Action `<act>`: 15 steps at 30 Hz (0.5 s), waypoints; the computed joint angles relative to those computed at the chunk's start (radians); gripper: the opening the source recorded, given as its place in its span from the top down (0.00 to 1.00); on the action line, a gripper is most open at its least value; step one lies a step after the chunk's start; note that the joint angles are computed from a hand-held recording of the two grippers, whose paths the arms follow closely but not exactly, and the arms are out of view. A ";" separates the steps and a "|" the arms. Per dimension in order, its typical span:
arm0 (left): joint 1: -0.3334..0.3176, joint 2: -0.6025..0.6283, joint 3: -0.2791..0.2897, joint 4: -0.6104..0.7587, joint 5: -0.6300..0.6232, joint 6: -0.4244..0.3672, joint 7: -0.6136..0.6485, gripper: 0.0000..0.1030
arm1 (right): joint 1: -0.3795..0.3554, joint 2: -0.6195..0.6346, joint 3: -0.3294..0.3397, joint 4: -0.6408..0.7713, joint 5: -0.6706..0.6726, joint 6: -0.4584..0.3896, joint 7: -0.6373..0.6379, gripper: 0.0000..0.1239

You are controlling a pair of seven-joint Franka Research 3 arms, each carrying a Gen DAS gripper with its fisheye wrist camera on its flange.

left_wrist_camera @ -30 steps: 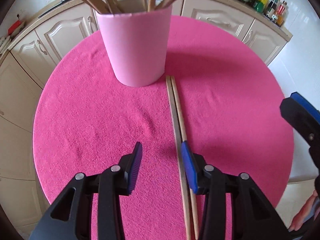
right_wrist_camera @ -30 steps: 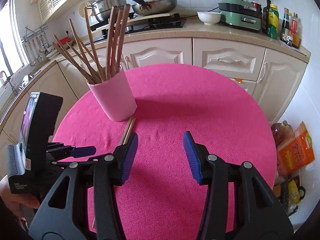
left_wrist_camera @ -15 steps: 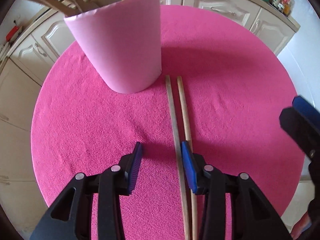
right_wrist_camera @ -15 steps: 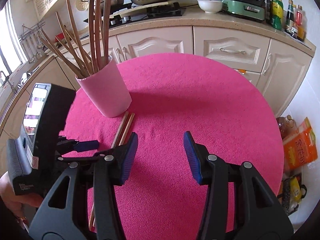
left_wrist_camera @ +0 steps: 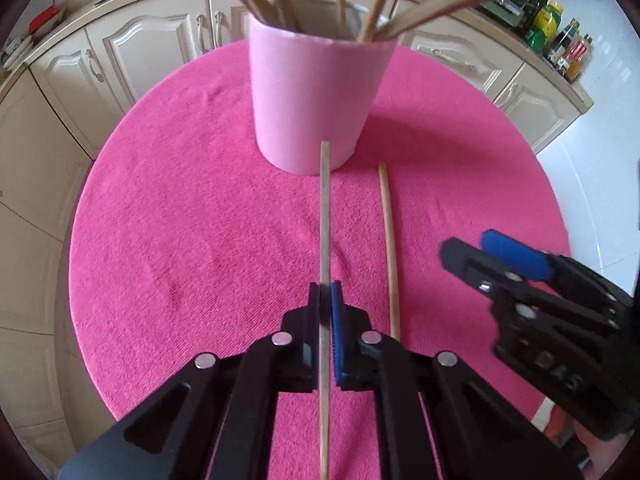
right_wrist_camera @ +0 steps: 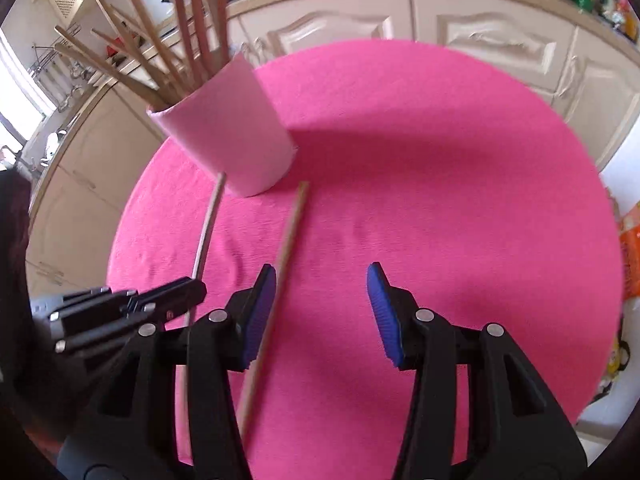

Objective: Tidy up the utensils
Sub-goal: 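Grasp a loose chopstick with the left gripper while the right grasps the other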

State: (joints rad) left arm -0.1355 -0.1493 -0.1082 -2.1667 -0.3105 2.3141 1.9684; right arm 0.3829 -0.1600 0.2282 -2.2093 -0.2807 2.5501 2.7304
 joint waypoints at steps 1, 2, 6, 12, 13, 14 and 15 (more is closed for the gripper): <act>0.003 -0.010 0.007 -0.005 -0.015 0.001 0.008 0.95 | 0.006 0.022 -0.002 0.026 0.020 -0.012 -0.025 0.62; 0.007 -0.018 0.014 -0.008 -0.023 -0.003 0.012 0.95 | 0.014 0.041 -0.007 0.046 0.042 -0.016 -0.050 0.64; 0.023 -0.036 0.038 -0.011 -0.057 -0.011 0.027 0.95 | 0.039 0.114 -0.027 0.126 0.113 -0.054 -0.122 0.72; 0.045 -0.038 0.045 0.005 -0.053 0.009 0.005 0.95 | 0.070 0.188 -0.057 0.215 0.160 -0.162 -0.167 0.77; 0.049 -0.045 0.050 0.000 -0.056 0.012 0.009 0.95 | 0.072 0.189 -0.062 0.211 0.168 -0.157 -0.165 0.80; 0.049 -0.051 0.051 -0.002 -0.060 0.018 0.008 0.95 | 0.076 0.191 -0.065 0.216 0.160 -0.168 -0.164 0.85; 0.049 -0.057 0.053 -0.003 -0.065 0.026 0.011 0.95 | 0.079 0.198 -0.068 0.230 0.151 -0.192 -0.174 0.88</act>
